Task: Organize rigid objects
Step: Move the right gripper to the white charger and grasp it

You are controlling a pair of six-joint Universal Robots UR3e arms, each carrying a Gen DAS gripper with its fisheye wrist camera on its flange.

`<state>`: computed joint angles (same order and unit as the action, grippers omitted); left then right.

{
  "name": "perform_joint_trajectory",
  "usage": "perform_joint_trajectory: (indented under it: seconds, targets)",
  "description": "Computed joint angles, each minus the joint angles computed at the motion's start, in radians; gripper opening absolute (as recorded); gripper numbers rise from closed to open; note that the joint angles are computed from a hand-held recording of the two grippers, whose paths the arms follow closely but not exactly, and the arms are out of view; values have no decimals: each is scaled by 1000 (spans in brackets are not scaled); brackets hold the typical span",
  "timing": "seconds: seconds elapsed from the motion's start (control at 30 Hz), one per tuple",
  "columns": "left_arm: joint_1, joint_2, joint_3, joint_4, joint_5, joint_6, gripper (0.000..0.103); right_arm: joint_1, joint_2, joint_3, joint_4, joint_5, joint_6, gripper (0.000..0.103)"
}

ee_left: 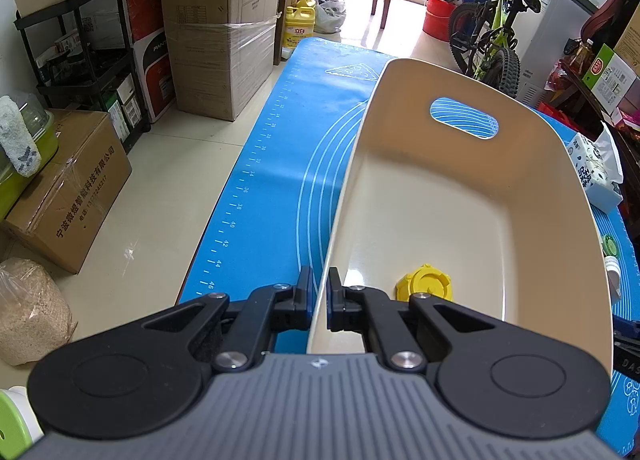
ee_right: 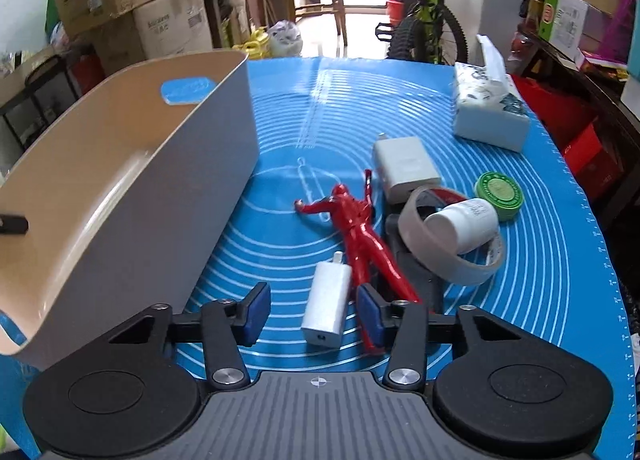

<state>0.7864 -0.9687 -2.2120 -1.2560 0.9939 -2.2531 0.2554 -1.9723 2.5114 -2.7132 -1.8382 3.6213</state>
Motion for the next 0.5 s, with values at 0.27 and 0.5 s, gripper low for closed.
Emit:
perform_joint_trajectory:
  seconds: [0.27,0.5]
  targets:
    - [1,-1,1,-3,-1,1,8,26,103,-33,-19,-47,5,49]
    - [-1,-3,3,-2,0,-3,8,38,178,-49,-56,-88,11,32]
